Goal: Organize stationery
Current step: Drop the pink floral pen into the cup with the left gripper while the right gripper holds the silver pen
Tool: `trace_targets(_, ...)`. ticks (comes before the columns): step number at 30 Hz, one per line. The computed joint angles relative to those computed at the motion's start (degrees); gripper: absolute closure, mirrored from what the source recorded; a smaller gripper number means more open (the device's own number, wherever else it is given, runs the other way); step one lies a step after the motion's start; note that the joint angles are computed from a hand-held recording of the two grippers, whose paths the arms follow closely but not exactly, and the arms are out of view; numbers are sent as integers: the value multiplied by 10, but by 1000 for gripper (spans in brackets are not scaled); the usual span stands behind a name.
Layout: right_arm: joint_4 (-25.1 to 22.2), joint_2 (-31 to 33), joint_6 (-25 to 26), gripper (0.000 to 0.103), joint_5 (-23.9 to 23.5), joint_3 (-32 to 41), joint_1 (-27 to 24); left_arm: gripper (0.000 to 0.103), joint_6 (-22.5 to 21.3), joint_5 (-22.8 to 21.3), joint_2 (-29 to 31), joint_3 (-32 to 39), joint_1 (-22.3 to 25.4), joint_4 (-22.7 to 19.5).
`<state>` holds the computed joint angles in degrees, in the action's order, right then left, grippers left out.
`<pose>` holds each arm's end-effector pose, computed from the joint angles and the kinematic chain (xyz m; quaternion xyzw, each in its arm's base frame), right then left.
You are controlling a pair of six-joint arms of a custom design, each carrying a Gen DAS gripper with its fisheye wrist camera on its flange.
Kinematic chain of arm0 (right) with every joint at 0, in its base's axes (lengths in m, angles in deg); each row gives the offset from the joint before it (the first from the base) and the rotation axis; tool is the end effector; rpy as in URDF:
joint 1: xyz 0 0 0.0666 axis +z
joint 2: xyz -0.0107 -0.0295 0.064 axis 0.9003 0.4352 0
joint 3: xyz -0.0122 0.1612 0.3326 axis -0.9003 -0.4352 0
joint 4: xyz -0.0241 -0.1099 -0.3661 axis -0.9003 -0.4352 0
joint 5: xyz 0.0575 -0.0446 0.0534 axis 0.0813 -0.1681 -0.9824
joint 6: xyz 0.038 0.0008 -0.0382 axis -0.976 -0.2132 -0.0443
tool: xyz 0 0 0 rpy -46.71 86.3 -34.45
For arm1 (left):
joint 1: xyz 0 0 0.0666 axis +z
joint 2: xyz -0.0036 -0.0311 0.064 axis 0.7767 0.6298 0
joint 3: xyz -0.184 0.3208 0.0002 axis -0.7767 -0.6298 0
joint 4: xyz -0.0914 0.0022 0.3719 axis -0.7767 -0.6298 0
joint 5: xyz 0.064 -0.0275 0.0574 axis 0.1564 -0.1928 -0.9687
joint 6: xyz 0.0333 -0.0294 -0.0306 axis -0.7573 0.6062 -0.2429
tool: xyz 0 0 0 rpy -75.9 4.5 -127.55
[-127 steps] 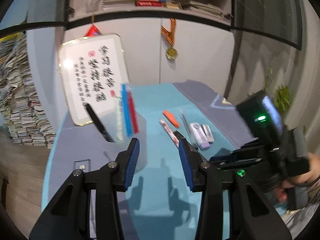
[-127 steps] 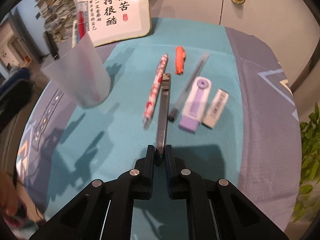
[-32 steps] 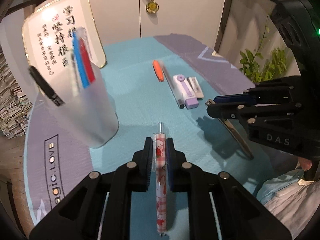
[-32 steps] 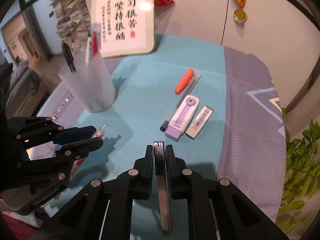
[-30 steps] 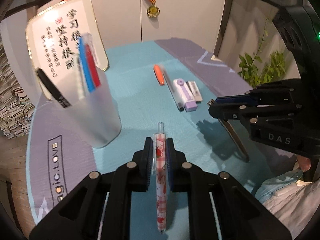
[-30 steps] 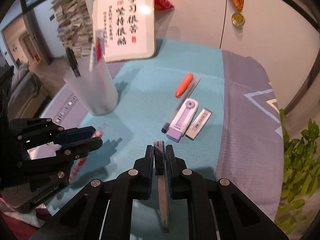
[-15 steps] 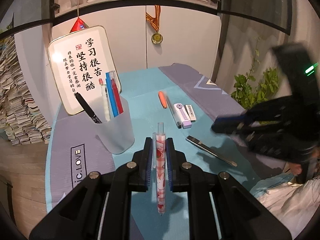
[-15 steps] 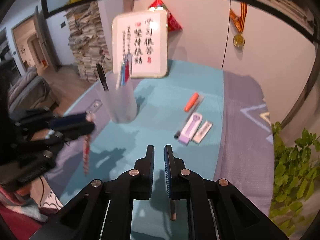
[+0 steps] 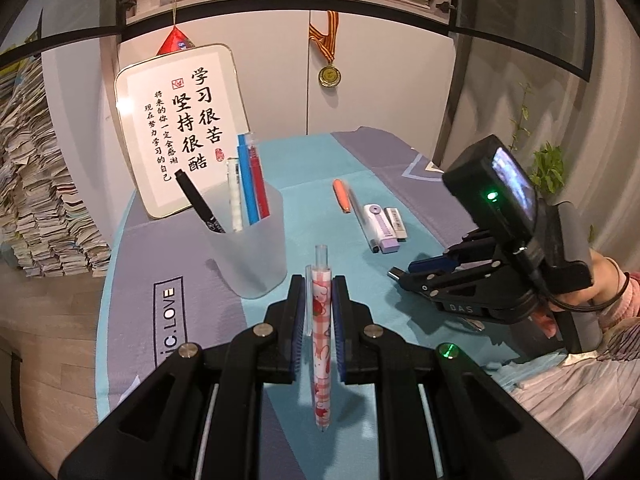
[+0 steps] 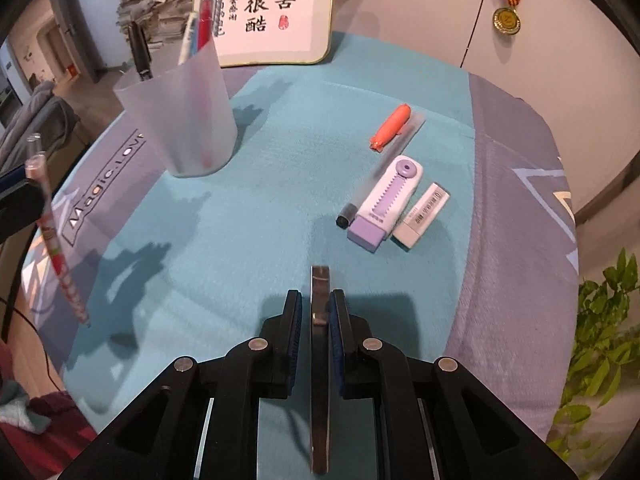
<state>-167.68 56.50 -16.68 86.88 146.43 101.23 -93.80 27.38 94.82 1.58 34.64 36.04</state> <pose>0.5030 0.3707 0.4273 -0.0886 0.9719 0.0238 0.2169 0.4835 -0.1520 0.4587 0.2703 0.8686 -0.1400 0.3909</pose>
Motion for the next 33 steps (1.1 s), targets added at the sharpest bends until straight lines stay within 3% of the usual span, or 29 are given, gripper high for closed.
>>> trace_targets(4, -21, 25, 5, 92, -9, 30, -4, 91, 2, 0, 5, 4, 3, -1)
trace_targets(9, -10, 26, 7, 92, -10, 29, -3, 91, 5, 3, 6, 5, 5, -1)
trace_targets(13, 50, -17, -23, 92, -11, -19, -1, 91, 3, 4, 2, 2, 5, 0)
trace_targets(19, 108, -79, -36, 92, 27, -64, 17, 91, 6, 5, -8, -3, 5, 7)
trace_targets(33, 185, -132, -22, 92, 84, -91, 53, 91, 15, 6, -23, 6, 10, 31)
